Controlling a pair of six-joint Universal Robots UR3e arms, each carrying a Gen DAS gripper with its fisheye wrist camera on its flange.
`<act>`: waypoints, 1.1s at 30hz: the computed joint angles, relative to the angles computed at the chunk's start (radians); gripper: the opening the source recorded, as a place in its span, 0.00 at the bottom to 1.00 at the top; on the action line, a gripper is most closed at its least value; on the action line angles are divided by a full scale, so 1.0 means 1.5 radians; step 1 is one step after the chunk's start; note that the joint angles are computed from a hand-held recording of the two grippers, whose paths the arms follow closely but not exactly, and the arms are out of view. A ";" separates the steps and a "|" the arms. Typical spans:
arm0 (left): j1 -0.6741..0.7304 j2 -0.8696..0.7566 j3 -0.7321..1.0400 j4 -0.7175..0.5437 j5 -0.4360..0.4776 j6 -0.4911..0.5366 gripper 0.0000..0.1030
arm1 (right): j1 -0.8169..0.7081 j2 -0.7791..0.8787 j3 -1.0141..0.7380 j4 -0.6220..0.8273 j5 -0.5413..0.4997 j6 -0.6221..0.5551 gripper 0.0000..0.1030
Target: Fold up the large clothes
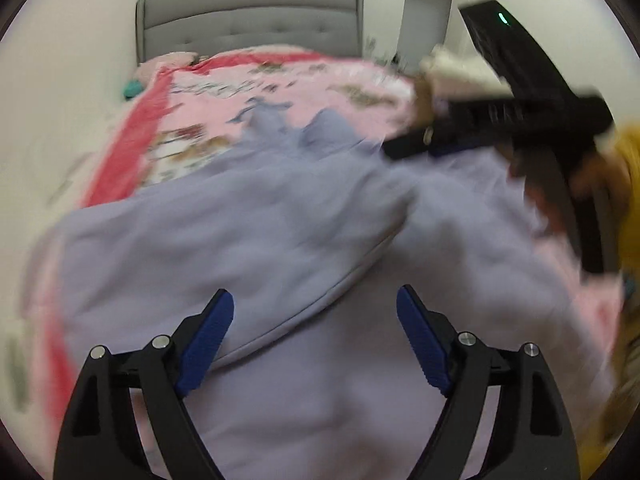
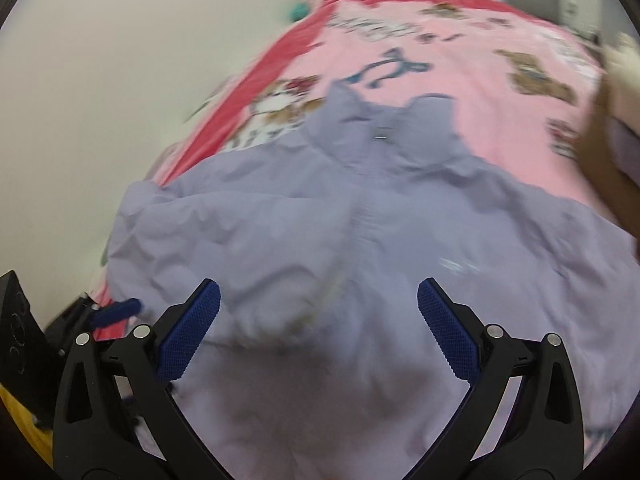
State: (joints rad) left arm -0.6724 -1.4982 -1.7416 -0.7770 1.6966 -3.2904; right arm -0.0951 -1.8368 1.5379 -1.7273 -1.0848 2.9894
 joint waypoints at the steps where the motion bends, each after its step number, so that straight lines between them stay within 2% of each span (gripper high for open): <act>1: 0.017 0.032 -0.024 -0.021 0.010 0.017 0.80 | 0.016 0.027 -0.005 -0.017 0.005 0.001 0.81; 2: 0.037 0.062 -0.050 -0.036 0.016 0.034 0.80 | 0.036 0.055 -0.013 -0.032 -0.007 0.006 0.79; 3: 0.066 0.094 -0.079 -0.054 0.024 0.049 0.75 | 0.054 0.072 -0.020 -0.041 -0.027 0.014 0.77; 5: 0.141 0.149 -0.129 -0.082 -0.008 0.085 0.60 | 0.075 0.103 -0.028 -0.044 -0.042 0.015 0.69; 6: 0.159 0.159 -0.143 -0.082 -0.013 0.092 0.58 | 0.077 0.112 -0.018 -0.047 -0.022 0.014 0.63; 9: 0.197 0.168 -0.190 -0.048 -0.035 0.113 0.54 | 0.083 0.103 0.021 -0.070 -0.007 0.052 0.62; 11: 0.214 0.164 -0.213 -0.023 -0.058 0.105 0.53 | 0.093 0.109 0.031 -0.083 -0.009 0.075 0.49; 13: 0.206 0.147 -0.228 0.009 -0.047 0.091 0.53 | 0.098 0.099 0.049 -0.107 -0.005 0.082 0.27; 16: 0.175 0.126 -0.209 0.011 -0.010 0.056 0.53 | 0.103 0.093 0.030 -0.093 -0.003 0.065 0.14; 19: 0.167 0.128 -0.180 0.002 -0.025 0.025 0.53 | 0.073 0.060 -0.027 -0.047 -0.001 0.045 0.12; 23: 0.093 0.066 -0.093 0.023 0.010 0.011 0.53 | -0.031 0.025 -0.148 0.072 0.002 -0.013 0.12; 26: 0.093 0.013 -0.050 0.041 -0.044 -0.016 0.53 | -0.092 0.031 -0.209 0.155 -0.041 -0.070 0.12; 30: 0.104 -0.037 -0.036 0.045 -0.044 -0.063 0.53 | -0.165 0.013 -0.134 0.199 -0.039 -0.097 0.12; 33: 0.120 -0.039 -0.050 0.037 -0.032 -0.091 0.53 | -0.162 -0.003 -0.057 0.174 -0.054 -0.100 0.12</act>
State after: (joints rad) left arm -0.4924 -1.5567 -1.8160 -0.7210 1.6493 -3.4273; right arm -0.3374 -1.8406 1.4522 -1.4669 -1.1662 2.8387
